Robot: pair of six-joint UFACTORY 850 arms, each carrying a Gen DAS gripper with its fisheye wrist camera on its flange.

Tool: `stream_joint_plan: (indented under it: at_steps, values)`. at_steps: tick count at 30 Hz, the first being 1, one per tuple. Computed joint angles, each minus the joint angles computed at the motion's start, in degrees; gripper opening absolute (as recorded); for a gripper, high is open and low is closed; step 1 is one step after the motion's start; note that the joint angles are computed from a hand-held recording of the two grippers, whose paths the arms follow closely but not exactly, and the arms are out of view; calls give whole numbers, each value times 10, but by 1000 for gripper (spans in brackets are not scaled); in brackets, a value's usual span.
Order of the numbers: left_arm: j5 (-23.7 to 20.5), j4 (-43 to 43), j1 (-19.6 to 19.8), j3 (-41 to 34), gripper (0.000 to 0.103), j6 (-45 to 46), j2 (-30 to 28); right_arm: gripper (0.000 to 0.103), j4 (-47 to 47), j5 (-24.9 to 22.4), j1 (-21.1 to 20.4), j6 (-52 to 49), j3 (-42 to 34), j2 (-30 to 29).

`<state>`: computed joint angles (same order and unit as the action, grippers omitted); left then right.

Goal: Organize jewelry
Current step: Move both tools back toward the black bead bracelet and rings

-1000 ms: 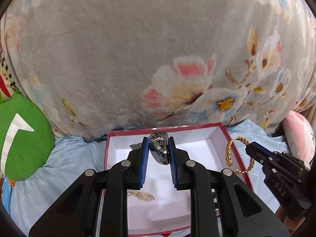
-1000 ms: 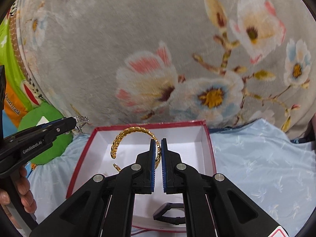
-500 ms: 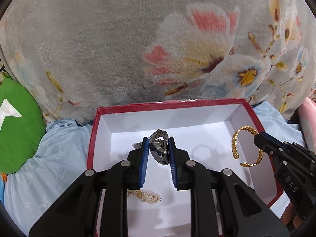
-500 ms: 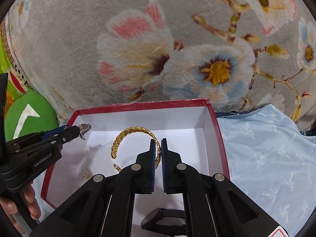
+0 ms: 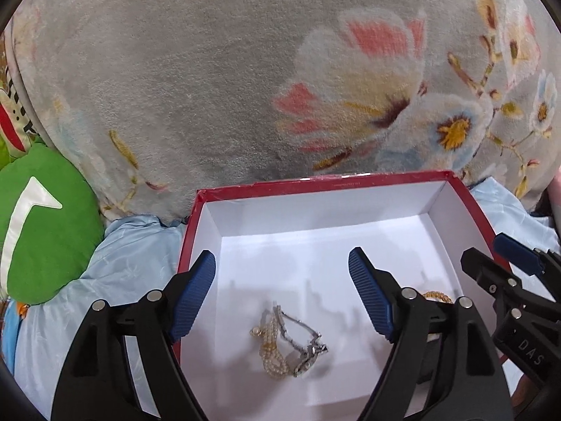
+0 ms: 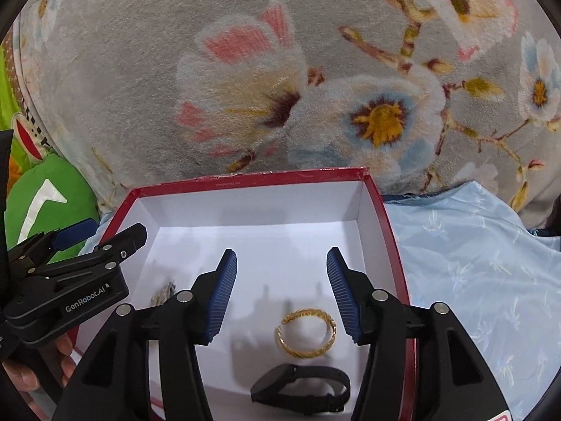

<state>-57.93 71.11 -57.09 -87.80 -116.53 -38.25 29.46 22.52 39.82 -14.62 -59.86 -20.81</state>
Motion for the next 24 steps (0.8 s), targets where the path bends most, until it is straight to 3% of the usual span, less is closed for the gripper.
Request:
stream_joint_plan:
  at_steps: [16, 24]
  values:
    - [8, -37, -42, 62, 79, -26, 35, 65, 68, 32, 38, -63, 100, 80]
    - [24, -63, -99, 140, 83, -79, 87, 65, 123, 45, 63, -97, 202, 156]
